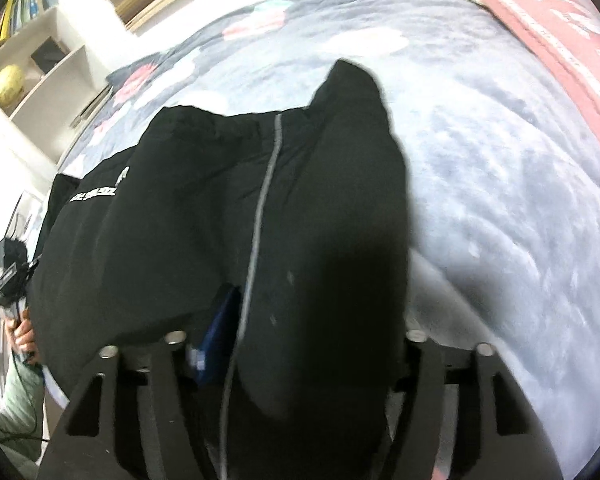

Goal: Fold large clothes

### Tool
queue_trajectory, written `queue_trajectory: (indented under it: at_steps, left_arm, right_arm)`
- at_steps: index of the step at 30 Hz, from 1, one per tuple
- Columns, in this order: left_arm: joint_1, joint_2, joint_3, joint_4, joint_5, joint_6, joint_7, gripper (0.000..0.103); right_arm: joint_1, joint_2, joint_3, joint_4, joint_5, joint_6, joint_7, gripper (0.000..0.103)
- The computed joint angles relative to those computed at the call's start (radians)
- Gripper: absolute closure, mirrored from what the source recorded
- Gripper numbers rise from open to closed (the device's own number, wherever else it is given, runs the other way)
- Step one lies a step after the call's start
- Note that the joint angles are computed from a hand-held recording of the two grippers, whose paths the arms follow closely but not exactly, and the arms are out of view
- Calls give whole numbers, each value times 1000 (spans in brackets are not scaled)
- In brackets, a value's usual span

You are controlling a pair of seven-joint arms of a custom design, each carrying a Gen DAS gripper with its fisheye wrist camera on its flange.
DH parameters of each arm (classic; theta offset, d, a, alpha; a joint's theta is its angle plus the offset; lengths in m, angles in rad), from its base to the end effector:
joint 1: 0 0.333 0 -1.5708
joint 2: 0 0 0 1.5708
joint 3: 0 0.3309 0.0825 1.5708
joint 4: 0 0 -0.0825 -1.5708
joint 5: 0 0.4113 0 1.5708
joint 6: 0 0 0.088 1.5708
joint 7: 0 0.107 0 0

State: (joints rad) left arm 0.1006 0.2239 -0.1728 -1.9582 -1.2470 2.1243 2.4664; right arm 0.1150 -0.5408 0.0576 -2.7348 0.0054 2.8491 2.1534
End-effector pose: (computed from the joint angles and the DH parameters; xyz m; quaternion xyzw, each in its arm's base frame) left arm 0.6329 -0.0836 0.3856 0.5450 -0.6698 0.4589 0.2092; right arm 0.4114 0.0716 0.4545 -0.5181 0.7925 -0.1401 0.2895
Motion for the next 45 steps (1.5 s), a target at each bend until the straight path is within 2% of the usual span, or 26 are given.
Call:
queue_trajectory:
  at_steps: [2,5,6,9,10,11,12,14,16,17,18,19,20,22,24,26,27,28,29,31,33,38,41,43,45]
  left_arm:
    - [2,-52,5,-57,-21,39,40,51]
    - [-16,-143,24,-138,1,114,44,51]
    - [-26,-174,30,-162,23,144,48,51]
    - [-73,-286,37,-235,85,278,64,51]
    - [-85,-302,46,-247,97,301,67,51]
    - [-102,-328,44,-263,129,344,46,51]
    - [-119,-346,44,-272,158,375,26,51]
    - [-160,-383,30,-291,228,441,-16,51]
    - [-204,-418,14,-322,262,526,-17,51]
    - [-232,-440,-4,-344,273,598,-17,51]
    - [-258,-450,-8,-356,265,636,-10,51]
    - [-279,-455,-5,-359,260,648,-13,50]
    - [-309,-454,4,-355,234,633,0,44]
    - [-348,-437,17,-343,245,586,-14,42]
    - [-351,-379,-27,-334,411,625,-173,43]
    - [-341,-321,-52,-325,602,650,-351,42]
    - [-342,-286,-56,-320,663,672,-417,41]
    - [-350,-280,-53,-323,664,685,-424,40]
    - [-359,-280,-48,-330,634,706,-406,39]
    - [-373,-294,-38,-339,585,713,-370,37]
    - [-382,-303,-35,-349,580,726,-359,35]
    - [-393,-380,-39,-427,673,795,-485,35]
    - [-399,-436,-36,-471,753,831,-568,35]
    - [-353,-473,-76,-498,875,860,-678,35]
    - [-257,-529,-161,-524,1032,873,-827,35]
  right_arm:
    - [-29,-55,41,-49,-8,20,59,32]
    - [-69,-167,109,-102,-37,-35,161,31]
    - [-78,-204,133,-108,-54,-67,190,31]
    - [-138,-308,248,-81,-163,-234,290,30]
    - [-151,-339,282,-66,-195,-291,325,30]
    - [-152,-354,295,-54,-213,-315,353,29]
    - [-143,-373,300,-52,-222,-312,383,27]
    - [-119,-381,305,-55,-230,-241,448,22]
    - [-100,-336,321,-27,-248,-189,490,18]
    - [-88,-317,328,-15,-262,-185,499,18]
    - [-89,-272,352,17,-280,-185,518,18]
    - [-93,-216,381,55,-302,-187,535,18]
    - [-98,-154,406,94,-324,-190,549,18]
    - [-113,-26,460,179,-377,-226,577,18]
    - [-144,71,520,246,-451,-268,642,18]
    - [-199,111,593,272,-556,-293,788,18]
    - [-200,118,592,265,-574,-279,834,16]
    - [-196,118,580,246,-579,-246,882,15]
    - [-191,118,568,230,-585,-218,924,15]
    - [-173,131,549,227,-608,-220,954,15]
    - [-146,138,529,234,-621,-246,965,14]
    - [-44,103,466,231,-618,-324,960,14]
    - [10,71,457,250,-646,-426,953,14]
    - [43,53,462,270,-677,-495,945,14]
    - [72,44,467,296,-711,-555,936,14]
